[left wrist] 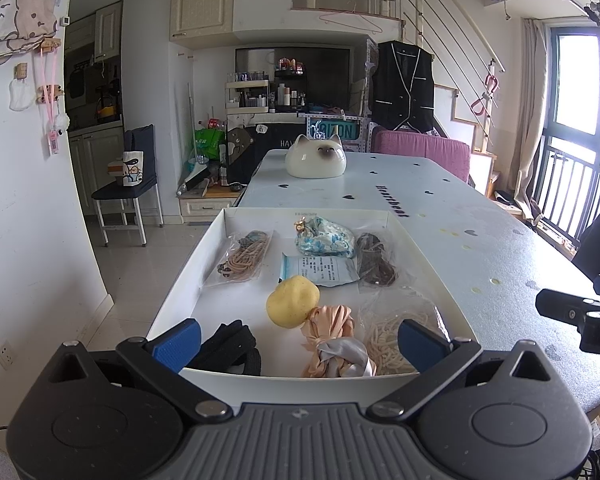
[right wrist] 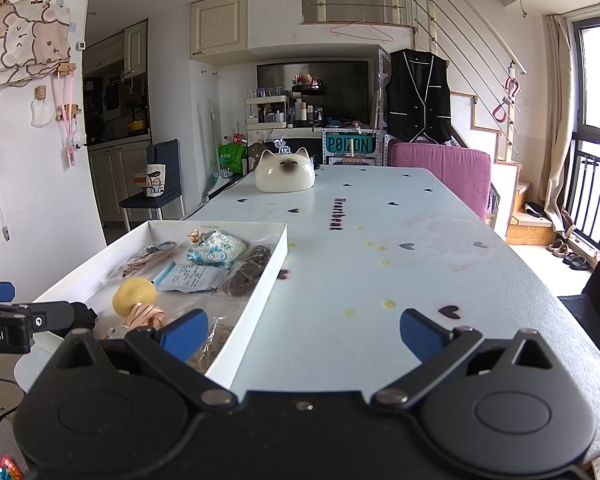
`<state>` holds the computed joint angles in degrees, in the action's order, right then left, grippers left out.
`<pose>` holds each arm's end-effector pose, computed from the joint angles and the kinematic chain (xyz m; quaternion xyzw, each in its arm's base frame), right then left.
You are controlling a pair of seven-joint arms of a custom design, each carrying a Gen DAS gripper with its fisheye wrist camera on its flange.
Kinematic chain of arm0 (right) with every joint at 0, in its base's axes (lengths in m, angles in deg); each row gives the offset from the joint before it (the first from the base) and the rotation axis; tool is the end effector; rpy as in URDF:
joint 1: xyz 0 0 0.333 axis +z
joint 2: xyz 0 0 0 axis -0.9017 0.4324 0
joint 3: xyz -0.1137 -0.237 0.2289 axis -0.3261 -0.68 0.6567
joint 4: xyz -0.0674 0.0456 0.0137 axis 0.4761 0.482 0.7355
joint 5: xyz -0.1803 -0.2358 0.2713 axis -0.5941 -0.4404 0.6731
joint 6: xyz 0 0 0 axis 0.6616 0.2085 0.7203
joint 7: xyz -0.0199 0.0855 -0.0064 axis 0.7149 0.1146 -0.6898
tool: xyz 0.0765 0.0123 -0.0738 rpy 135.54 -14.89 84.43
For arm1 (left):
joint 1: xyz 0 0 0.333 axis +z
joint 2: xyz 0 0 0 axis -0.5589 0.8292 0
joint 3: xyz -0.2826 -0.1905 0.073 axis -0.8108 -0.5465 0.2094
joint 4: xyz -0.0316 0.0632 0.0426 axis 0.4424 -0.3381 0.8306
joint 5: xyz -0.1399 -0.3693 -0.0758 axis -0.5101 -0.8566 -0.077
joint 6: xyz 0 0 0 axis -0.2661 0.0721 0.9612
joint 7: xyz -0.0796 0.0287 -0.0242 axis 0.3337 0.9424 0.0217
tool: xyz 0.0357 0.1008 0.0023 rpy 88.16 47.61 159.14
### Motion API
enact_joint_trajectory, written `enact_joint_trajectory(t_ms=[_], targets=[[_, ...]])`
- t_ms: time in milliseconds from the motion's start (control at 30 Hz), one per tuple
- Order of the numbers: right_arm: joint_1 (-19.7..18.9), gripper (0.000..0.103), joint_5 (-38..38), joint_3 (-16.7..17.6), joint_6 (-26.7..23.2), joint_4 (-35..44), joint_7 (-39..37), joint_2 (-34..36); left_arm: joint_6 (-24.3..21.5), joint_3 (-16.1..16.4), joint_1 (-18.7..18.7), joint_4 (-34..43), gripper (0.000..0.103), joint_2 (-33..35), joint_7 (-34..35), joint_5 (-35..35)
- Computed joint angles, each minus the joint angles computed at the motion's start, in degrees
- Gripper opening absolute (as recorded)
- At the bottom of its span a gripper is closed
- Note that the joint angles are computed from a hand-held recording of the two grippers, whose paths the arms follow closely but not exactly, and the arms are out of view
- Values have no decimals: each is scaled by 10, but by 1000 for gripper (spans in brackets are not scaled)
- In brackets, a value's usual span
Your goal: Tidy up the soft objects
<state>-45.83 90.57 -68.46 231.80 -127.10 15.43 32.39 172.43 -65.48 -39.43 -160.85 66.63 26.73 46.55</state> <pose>0.4021 0.0730 0.4988 -0.5423 0.6433 -0.4008 0.3626 0.4455 -0.2018 0.5082 -0.5186 0.6938 -0.4008 0.2984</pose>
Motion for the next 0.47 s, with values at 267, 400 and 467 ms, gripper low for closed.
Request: enact_joint_trajectory(t_ms=[267, 400, 467], targets=[[1, 103, 1, 0, 0, -1, 0, -1, -1, 3, -3, 1, 103, 0, -6, 6], [1, 103, 1, 0, 1, -1, -1, -1, -1, -5, 4, -7, 103, -5, 26, -28], [1, 103, 1, 0, 0, -1, -1, -1, -1, -9, 9, -8, 103, -5, 33, -36]])
